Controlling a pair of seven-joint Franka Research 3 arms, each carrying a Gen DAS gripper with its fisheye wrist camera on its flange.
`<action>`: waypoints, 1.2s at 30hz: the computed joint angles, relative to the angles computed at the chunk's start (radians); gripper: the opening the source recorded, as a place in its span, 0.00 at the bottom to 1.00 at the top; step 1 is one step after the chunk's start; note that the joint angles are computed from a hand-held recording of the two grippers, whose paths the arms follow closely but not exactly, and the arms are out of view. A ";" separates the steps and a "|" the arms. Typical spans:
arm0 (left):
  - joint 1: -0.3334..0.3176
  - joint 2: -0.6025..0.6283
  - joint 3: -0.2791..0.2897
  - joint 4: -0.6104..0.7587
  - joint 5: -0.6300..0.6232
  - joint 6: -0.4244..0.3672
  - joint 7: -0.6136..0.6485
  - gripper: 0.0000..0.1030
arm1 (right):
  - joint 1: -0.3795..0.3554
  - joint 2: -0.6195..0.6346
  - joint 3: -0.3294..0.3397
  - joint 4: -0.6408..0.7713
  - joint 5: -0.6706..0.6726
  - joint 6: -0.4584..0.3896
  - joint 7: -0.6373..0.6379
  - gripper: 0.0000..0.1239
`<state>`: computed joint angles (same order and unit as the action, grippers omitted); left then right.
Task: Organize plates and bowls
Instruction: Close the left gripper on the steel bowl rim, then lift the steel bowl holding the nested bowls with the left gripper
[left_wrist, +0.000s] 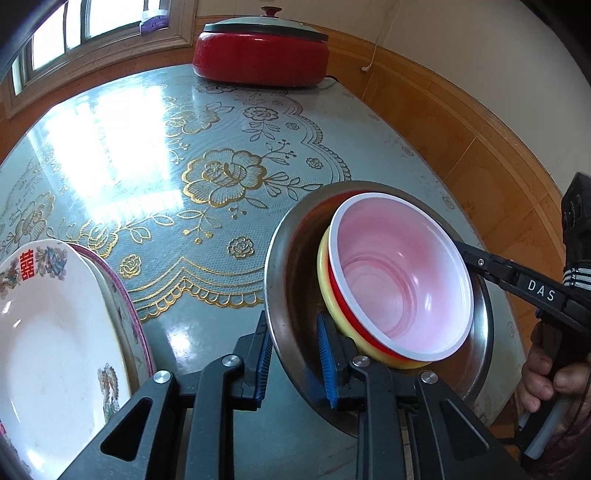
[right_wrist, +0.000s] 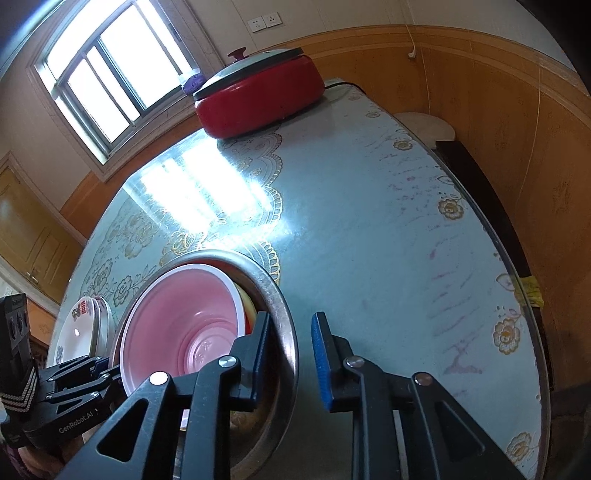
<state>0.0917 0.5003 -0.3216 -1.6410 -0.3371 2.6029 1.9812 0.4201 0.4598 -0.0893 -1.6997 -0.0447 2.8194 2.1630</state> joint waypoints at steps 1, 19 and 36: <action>0.003 -0.004 -0.002 -0.005 -0.001 0.000 0.005 0.26 | -0.016 -0.002 0.019 0.002 0.017 -0.013 -0.023 0.18; 0.035 -0.026 -0.016 -0.048 -0.097 0.017 0.071 0.28 | -0.033 0.010 0.057 0.012 0.073 -0.114 -0.089 0.26; 0.013 -0.076 0.008 -0.116 -0.107 0.066 0.079 0.29 | 0.003 0.019 0.028 0.040 -0.008 -0.171 -0.020 0.26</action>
